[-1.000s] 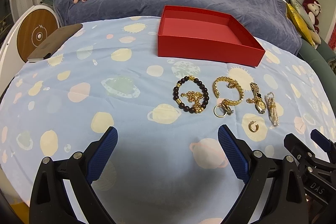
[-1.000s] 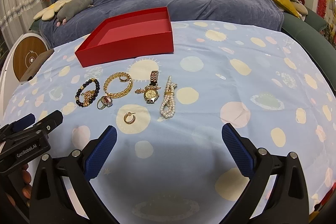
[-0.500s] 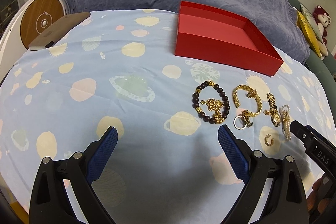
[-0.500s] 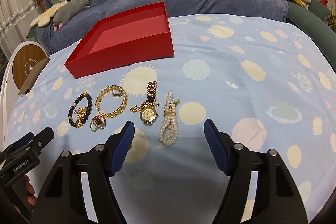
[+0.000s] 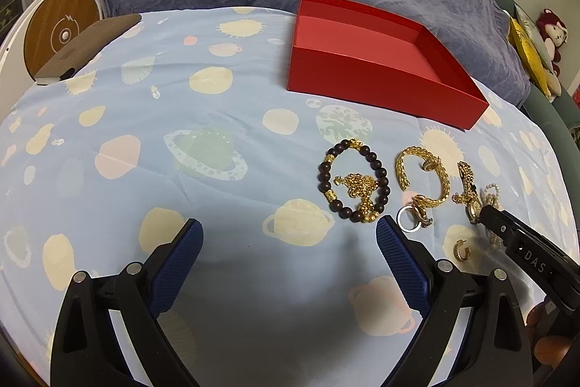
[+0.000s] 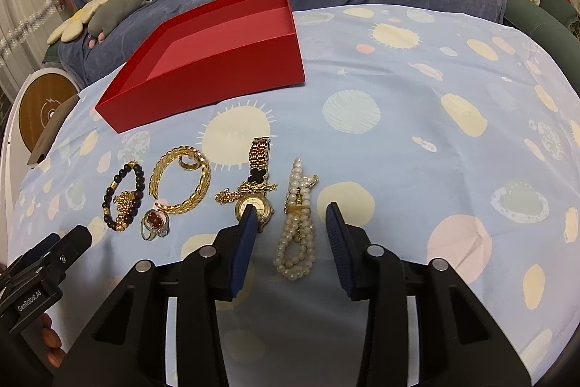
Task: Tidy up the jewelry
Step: 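Grasp the pearl necklace with the right tool while the left tool grasps the black bead bracelet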
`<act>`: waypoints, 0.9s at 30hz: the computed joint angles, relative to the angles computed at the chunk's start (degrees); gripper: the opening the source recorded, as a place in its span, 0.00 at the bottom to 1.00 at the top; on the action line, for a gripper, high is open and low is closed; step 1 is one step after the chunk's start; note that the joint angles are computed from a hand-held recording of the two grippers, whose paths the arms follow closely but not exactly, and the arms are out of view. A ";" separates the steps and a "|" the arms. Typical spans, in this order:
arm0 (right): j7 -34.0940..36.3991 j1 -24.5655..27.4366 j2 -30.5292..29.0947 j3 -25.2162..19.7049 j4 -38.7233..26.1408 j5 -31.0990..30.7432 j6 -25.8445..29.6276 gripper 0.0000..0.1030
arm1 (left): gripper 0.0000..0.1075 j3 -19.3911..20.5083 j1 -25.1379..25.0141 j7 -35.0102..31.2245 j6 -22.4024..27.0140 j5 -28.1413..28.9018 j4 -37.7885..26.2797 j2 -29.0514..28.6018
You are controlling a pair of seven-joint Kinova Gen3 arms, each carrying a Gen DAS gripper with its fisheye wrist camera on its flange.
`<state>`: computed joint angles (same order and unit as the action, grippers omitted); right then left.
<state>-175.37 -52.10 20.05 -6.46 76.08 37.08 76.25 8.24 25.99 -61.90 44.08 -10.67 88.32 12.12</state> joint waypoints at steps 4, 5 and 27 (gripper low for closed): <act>0.24 0.13 -0.37 -0.16 0.42 -0.19 -0.56 0.24 | 0.87 0.27 -0.07 -0.77 -0.61 0.42 0.09 -0.24; 0.49 0.30 -0.44 -0.26 0.48 -0.49 -0.62 0.20 | 0.87 0.34 -0.15 -1.02 -0.82 0.65 0.17 -0.33; -3.29 -1.40 -4.75 -3.15 3.16 2.89 -1.10 0.16 | 0.75 0.50 0.21 -3.67 -1.94 1.85 -1.45 1.33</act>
